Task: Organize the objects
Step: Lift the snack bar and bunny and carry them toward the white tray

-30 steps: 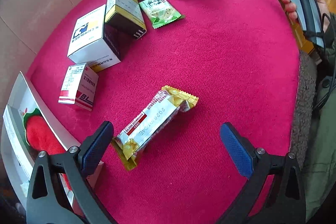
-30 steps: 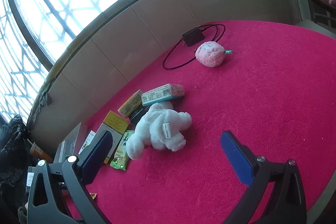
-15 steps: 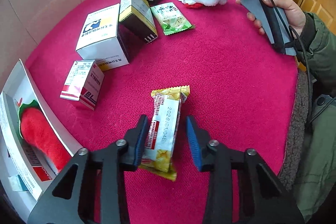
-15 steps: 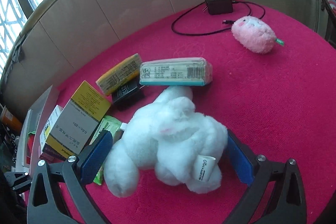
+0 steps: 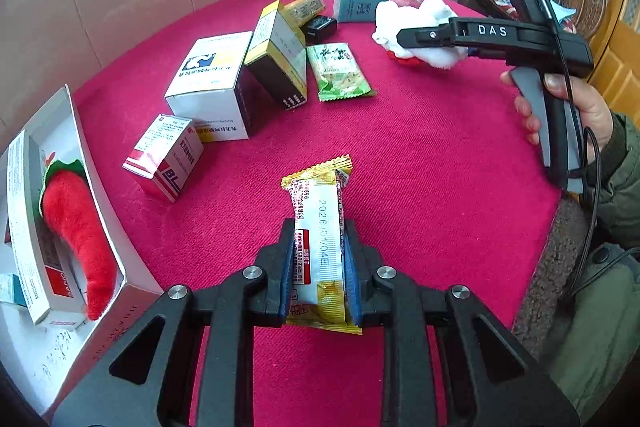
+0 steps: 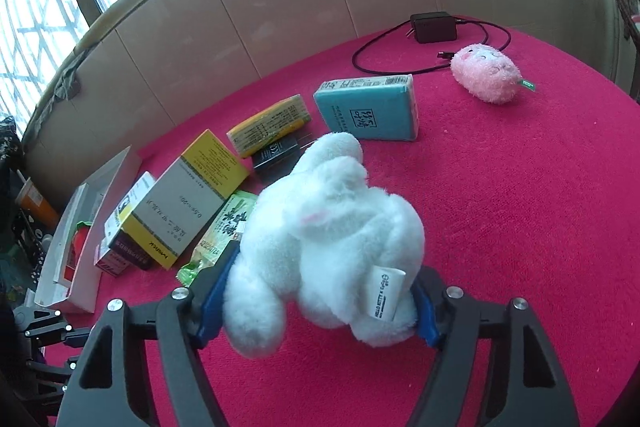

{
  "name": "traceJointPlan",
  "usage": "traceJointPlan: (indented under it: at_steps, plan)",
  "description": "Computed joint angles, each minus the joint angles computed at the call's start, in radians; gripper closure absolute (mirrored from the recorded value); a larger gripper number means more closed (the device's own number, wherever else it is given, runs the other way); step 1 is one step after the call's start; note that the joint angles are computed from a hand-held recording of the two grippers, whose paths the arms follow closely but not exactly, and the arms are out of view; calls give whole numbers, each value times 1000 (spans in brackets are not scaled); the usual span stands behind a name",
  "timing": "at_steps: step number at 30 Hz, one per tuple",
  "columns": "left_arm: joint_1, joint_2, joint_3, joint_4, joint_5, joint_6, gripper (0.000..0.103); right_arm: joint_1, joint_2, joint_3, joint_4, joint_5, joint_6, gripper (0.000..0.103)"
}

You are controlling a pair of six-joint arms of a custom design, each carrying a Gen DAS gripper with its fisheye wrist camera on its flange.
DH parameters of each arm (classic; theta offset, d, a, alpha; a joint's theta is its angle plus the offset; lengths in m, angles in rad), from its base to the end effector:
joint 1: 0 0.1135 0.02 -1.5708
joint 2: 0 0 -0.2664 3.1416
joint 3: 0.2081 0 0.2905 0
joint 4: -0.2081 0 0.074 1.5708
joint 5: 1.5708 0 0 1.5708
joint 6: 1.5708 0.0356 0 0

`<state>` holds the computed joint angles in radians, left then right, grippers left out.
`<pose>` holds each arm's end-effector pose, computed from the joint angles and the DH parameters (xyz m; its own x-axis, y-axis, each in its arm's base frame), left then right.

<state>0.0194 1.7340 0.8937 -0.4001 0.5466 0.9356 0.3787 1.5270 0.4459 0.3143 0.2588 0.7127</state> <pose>0.3318 -0.0121 0.1059 -0.4388 0.6793 -0.5883 0.8515 0.5235 -0.0306 0.2571 0.0925 0.0818 -0.6095 0.4378 -0.6610 0.2807 0.8989 0.3365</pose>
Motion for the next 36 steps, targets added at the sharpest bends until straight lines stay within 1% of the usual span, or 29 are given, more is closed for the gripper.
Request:
traceJointPlan:
  at_steps: [3,4,8,14,18,21,26,36]
  plan:
    - [-3,-43,-35,37,45,-57,82,20,-52,-30,10,-11,14,29]
    - [9,-65,-48,35,65,-60,82,29,-67,-35,10,-12,12,29]
    - [9,-113,-90,97,94,-126,82,75,-120,-44,-4,10,18,29]
    - [108,-182,-108,59,175,-120,82,145,-157,-25,-30,53,18,29]
    - [141,-193,-112,81,214,-156,82,181,-164,-6,-45,72,14,29]
    - [143,-185,-116,128,229,-205,82,212,-171,6,-57,91,13,29]
    - [170,-181,-115,158,261,-249,82,247,-178,26,-68,113,3,29]
    - [211,-177,-111,160,296,-267,82,282,-145,68,-77,107,2,29]
